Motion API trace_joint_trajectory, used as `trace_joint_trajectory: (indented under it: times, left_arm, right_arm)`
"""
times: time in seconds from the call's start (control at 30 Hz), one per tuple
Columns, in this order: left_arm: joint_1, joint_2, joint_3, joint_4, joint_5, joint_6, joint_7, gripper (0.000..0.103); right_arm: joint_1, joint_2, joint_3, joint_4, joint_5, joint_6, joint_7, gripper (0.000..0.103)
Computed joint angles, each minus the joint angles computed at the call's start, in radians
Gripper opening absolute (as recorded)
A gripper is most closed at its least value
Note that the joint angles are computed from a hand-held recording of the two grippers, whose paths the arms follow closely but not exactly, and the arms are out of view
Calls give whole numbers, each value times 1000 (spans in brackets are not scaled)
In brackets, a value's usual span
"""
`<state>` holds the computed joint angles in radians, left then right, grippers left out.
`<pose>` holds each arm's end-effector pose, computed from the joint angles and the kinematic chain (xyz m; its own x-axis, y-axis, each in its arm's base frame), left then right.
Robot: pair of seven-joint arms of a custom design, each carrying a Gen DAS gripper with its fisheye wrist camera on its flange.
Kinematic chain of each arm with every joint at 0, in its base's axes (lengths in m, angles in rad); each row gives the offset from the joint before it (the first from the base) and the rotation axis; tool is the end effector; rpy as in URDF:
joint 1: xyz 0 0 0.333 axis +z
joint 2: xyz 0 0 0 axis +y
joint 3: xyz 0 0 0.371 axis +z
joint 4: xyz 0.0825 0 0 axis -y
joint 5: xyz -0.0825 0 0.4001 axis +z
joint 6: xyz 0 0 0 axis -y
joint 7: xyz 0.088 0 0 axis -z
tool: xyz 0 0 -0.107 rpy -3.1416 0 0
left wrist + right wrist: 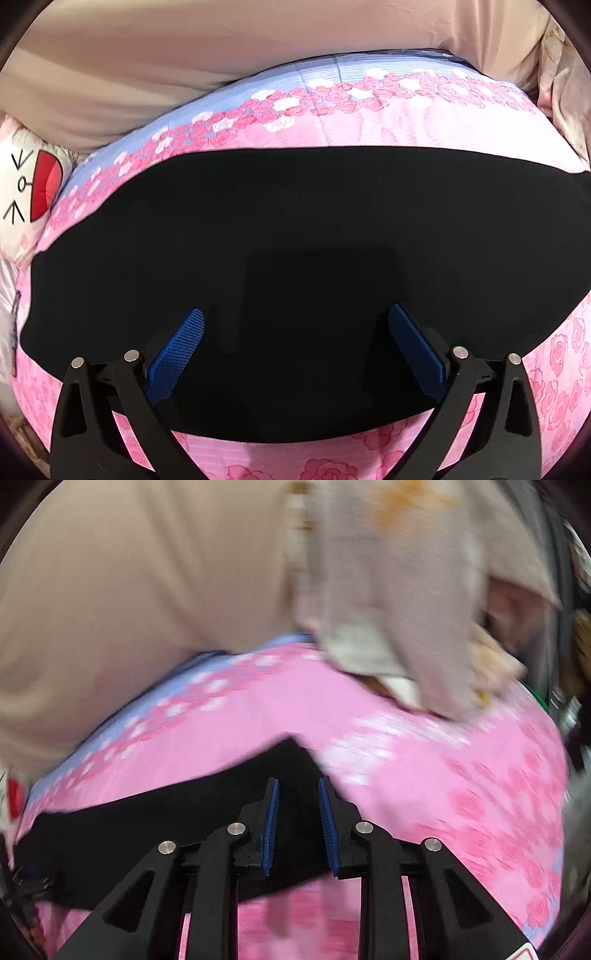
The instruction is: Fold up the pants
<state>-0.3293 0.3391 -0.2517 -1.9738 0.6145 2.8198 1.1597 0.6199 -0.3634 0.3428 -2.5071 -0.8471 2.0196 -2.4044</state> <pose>0.5559 -0.3819 0.3972 -0.5731 -0.8024 -0.1662 -0.6413 0.5654 -0.5187 0.2666 0.3172 0.4573 -0.7035 -0.6672 -0.2448 -0.3306 0.6121 -0.7183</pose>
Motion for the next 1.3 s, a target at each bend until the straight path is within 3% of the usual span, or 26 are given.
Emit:
trace_joint_trajectory:
  times: [0.13,0.2,0.27,0.3,0.37,0.5,0.67,0.8,0.87,0.97,1.03,1.1,1.13,1.2,1.23,1.3]
  left_arm:
    - [-11,-4,11,-7,21,7,-27,98]
    - [-15,-8,15,-11,40,8,-30,98]
    - [-6,-12,6,-17,33,9,-18,98]
    - [1,-13,-1,-19,21,9,-7,98]
    - [9,-18,-9,-24,8,11,13,98]
    - [24,-34,-24,-43,-20,52,41,98]
    - [40,-37,-58,-50,-74,72,106,98]
    - [32,-39,-64,-55,-88,75,135,98]
    - [26,-43,-64,-60,-90,77,142,98]
    - [11,-45,-51,-57,-78,70,132,98]
    - [1,-45,-42,-52,-67,63,121,98]
    - [-24,-42,-17,-42,-24,57,87,98]
    - [-41,-38,-1,-35,7,52,62,98]
    - [-82,-28,38,-13,89,29,-14,98]
    - [-86,-27,42,-11,110,27,-35,98]
    - [-92,-25,48,-6,148,25,-77,98]
  right_arm:
    - [-67,97,-115,23,-111,311,-135,23]
    - [-81,151,-157,32,-66,363,-225,14]
    - [-119,169,-141,36,24,248,-304,11]
    - [-130,145,-132,13,19,207,-265,0]
    - [-133,49,-132,-60,33,222,-126,2]
    - [-103,34,-45,-6,77,25,-152,34]
    - [-46,-26,-37,-68,121,32,-122,35]
    - [-45,-3,-71,-97,134,129,-148,35]
    - [-47,24,-62,-79,141,103,-164,35]
    - [-34,19,-33,-53,156,15,-148,8]
    - [-23,-20,-21,-77,164,-12,-90,7]
    - [-11,-2,-42,-70,252,-85,-131,7]
    - [-6,-11,-57,-90,288,-65,-125,9]
    - [14,-25,-31,-91,245,-63,-26,14]
    - [6,-1,17,-46,212,-111,-22,14]
    - [23,63,30,35,188,-189,-48,20]
